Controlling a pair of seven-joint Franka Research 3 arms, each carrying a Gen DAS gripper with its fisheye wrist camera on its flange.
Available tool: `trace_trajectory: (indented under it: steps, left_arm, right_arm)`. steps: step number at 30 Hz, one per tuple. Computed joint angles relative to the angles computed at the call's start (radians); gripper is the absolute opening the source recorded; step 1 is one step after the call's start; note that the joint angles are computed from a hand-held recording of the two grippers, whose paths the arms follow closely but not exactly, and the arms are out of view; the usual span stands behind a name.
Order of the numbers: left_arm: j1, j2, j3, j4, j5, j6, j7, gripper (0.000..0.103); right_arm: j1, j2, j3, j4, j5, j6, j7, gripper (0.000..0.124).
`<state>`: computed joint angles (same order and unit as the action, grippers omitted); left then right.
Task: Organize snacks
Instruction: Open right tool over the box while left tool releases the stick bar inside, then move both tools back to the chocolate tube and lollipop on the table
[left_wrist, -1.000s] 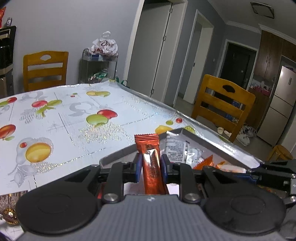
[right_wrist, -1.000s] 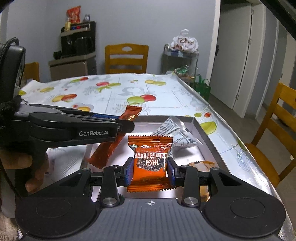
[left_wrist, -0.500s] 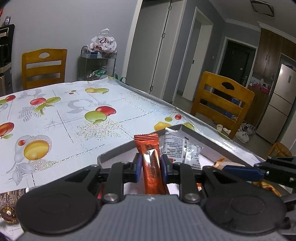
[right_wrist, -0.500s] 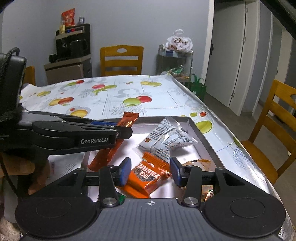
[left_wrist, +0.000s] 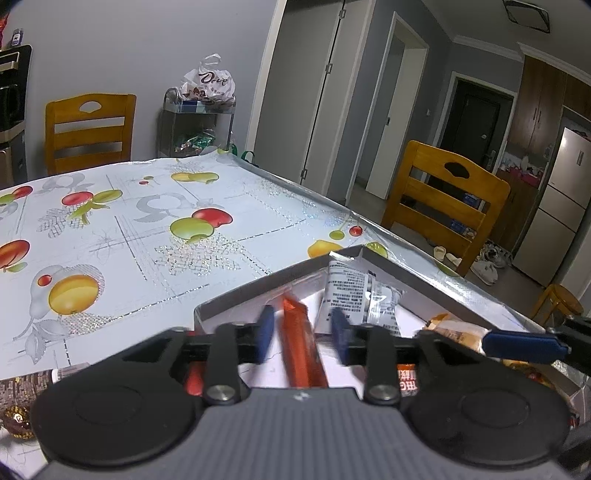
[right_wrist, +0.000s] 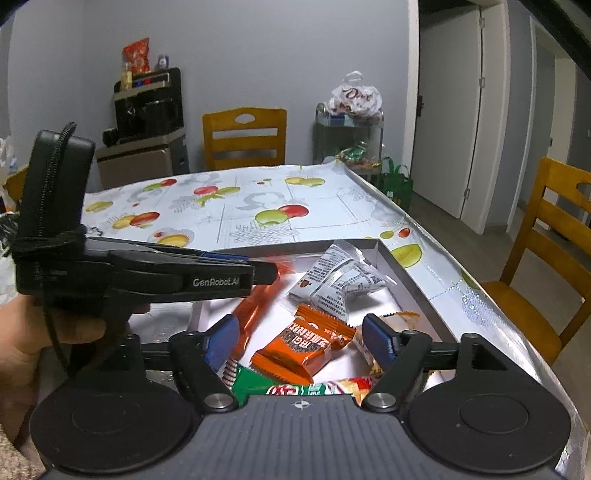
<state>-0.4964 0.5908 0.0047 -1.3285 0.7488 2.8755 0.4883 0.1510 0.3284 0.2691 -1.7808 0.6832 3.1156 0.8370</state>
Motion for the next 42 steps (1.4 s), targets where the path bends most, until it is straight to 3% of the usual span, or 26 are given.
trace_trajectory:
  steps: [3, 5, 9, 14, 22, 27, 36, 42]
  left_arm:
    - [-0.022, -0.007, 0.026, -0.004, 0.030, -0.001, -0.034, 0.075]
    - [-0.037, -0.013, 0.043, -0.005, 0.061, -0.008, -0.066, 0.082]
    - [-0.042, -0.033, 0.040, -0.011, 0.104, -0.024, -0.095, 0.089]
    - [-0.037, -0.070, 0.012, -0.026, 0.137, -0.066, -0.091, 0.092]
    - [-0.048, -0.198, -0.028, -0.089, 0.244, -0.217, -0.108, 0.096]
    - [-0.011, -0.320, -0.075, -0.233, 0.322, -0.215, -0.161, 0.100]
    - [0.113, -0.494, -0.166, -0.456, 0.340, -0.297, -0.179, 0.100]
    - [0.193, -0.560, -0.199, -0.565, 0.370, -0.301, -0.252, 0.100]
  right_arm:
    - [-0.050, -0.013, 0.060, -0.015, 0.061, 0.013, -0.054, 0.080]
    - [-0.092, -0.022, 0.111, -0.022, 0.131, 0.016, -0.116, 0.085]
    - [-0.113, -0.042, 0.141, -0.027, 0.254, 0.008, -0.226, 0.092]
    - [-0.119, -0.066, 0.154, -0.029, 0.404, 0.008, -0.364, 0.097]
    - [-0.090, -0.102, 0.127, -0.022, 0.599, -0.027, -0.537, 0.100]
    - [-0.057, -0.118, 0.095, -0.009, 0.712, -0.056, -0.634, 0.102]
    - [0.059, -0.138, -0.009, -0.025, 0.681, -0.101, -0.601, 0.103]
    - [0.124, -0.140, -0.060, -0.030, 0.641, -0.102, -0.565, 0.103]
